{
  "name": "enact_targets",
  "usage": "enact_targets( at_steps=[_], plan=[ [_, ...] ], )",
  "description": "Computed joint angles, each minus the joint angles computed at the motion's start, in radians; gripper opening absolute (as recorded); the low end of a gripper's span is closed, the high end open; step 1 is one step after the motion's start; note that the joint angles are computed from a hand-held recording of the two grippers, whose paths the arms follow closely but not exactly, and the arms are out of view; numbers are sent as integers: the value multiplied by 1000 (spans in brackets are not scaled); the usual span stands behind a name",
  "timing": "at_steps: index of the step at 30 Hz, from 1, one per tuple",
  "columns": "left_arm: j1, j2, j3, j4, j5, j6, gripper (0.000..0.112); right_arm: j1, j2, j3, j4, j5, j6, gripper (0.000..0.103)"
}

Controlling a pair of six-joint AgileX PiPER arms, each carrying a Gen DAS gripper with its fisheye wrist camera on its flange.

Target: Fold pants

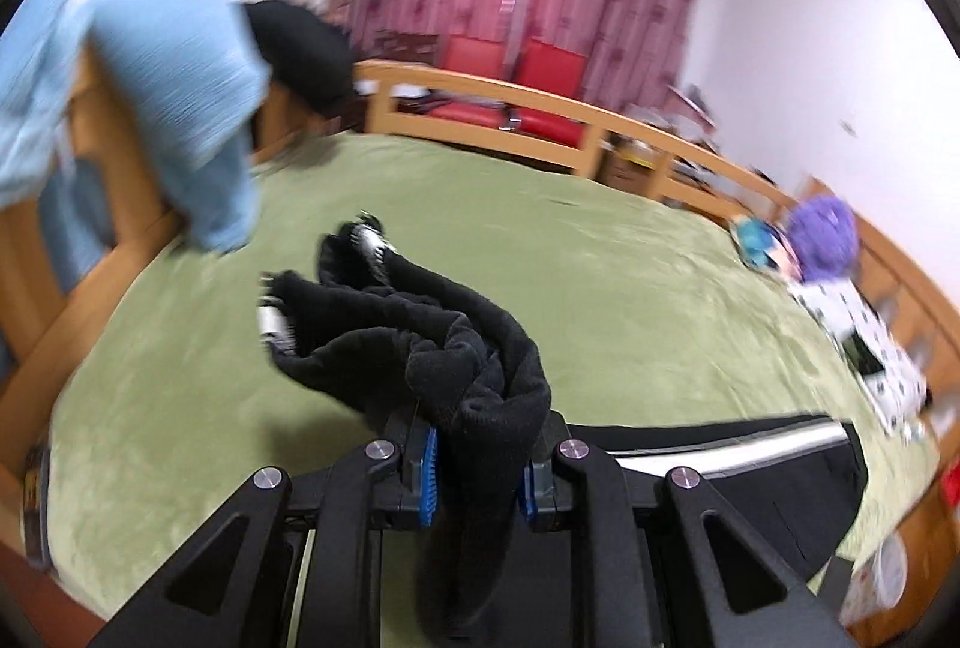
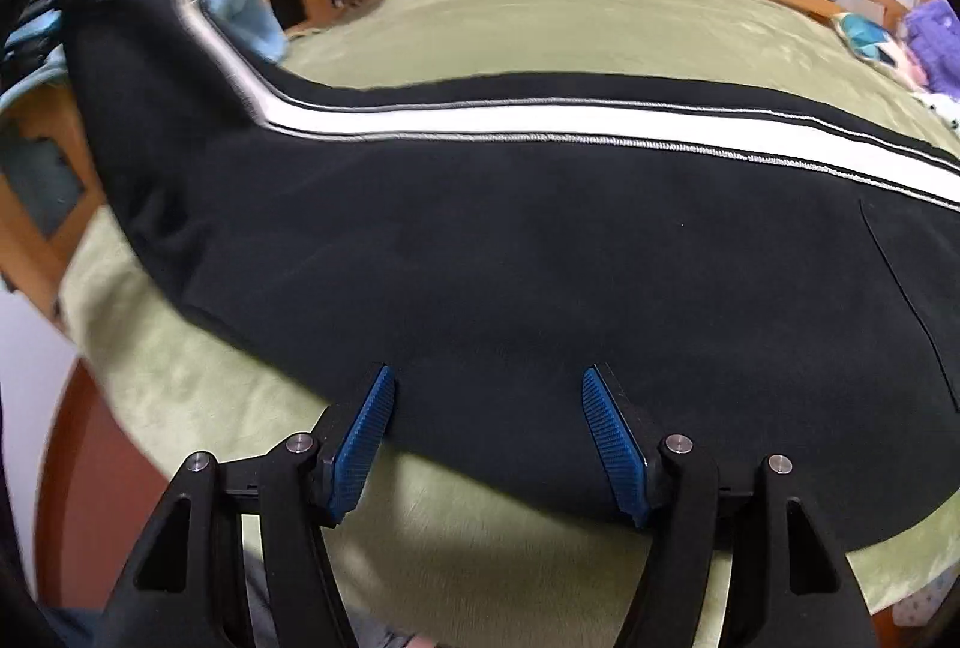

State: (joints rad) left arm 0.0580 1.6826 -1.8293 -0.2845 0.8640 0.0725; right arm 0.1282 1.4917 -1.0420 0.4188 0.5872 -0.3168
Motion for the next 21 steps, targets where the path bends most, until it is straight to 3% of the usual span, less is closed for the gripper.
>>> enact_targets(
  at_steps=[2,6,13,15,17,19,21],
  plan=[
    [-85,2,-20,53,3,-43,19,-105,-61,23,127,45,-122,65],
    [-273,57,-93,123,35,-136,19,-285,-162,55,146,84,-186,65],
    [-487,246,-155,-3,84,-151,19,-676,-188,47,263,242,-312,65],
    [-485,327,-189,-122,178,-93,34,-723,-183,56,281,260,-326,65],
    [-472,352,-162,-214,244,-42,40,-725,-179,66,289,262,-333,65],
    [-435,305,-46,-326,238,52,48,-697,-168,55,286,252,-333,65],
    [-401,203,96,-376,182,159,72,-649,-141,23,279,241,-324,65]
  ],
)
